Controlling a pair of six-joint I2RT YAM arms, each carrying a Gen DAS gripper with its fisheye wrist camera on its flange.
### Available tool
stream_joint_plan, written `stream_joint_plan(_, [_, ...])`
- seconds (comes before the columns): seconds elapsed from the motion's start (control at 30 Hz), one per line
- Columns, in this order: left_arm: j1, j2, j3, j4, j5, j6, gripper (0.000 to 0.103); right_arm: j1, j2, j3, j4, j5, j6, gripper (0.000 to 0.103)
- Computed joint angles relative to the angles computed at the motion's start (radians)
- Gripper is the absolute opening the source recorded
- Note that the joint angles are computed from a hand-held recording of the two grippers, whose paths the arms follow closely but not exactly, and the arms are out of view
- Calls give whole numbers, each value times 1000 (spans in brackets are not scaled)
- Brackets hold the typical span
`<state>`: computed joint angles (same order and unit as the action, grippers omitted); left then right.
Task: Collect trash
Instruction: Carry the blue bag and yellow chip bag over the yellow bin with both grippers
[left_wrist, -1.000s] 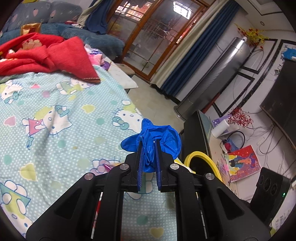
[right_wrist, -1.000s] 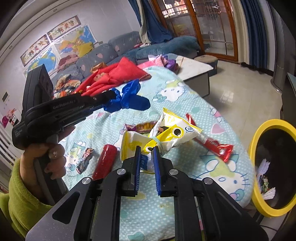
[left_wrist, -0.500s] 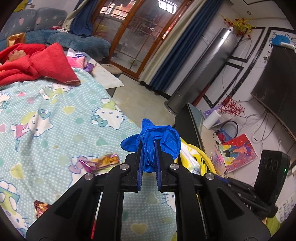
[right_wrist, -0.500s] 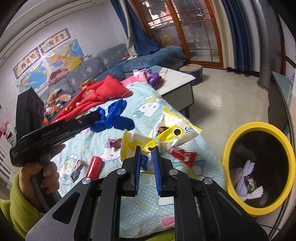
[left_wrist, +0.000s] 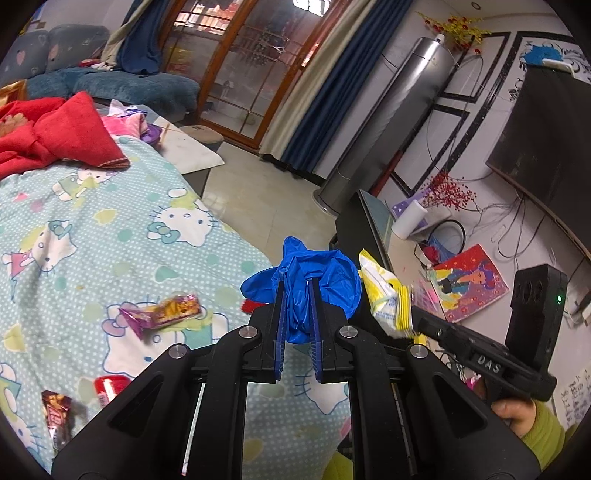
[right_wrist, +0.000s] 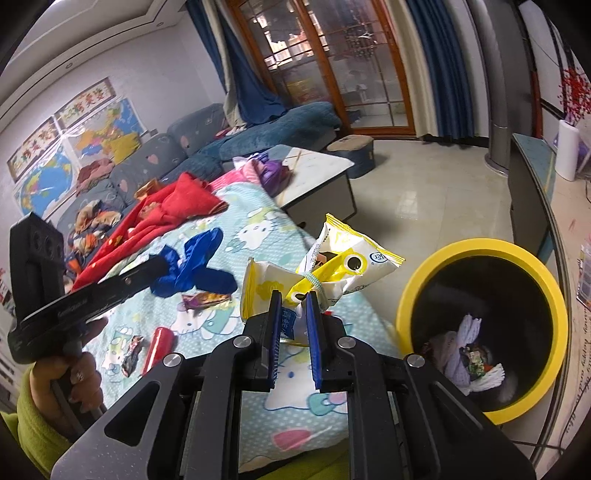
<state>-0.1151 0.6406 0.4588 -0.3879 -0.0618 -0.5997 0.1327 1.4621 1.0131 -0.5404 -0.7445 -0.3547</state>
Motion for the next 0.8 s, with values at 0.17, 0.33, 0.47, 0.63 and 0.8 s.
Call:
stream_joint_plan(0.17, [-65,28,-5,30,-44,-12,7,-37,20,13,7,-4,1,13])
stream_joint_plan(0.33, [-158,76,-1,64,-101,-34,7,-75,45,25,18,-7,6,13])
stream_joint_plan(0.47, [-223,122,4,97,-142,-52,7,-103,64,31,30,-6,6,13])
stream_joint_plan(0.63, [-292,191,11,141,-173,-63,7,-138,88,36,51,-2,9,13])
stream_joint_plan(0.8, [-338,274,26,188,-188,-66,7,-173,116,43,73,7,2,13])
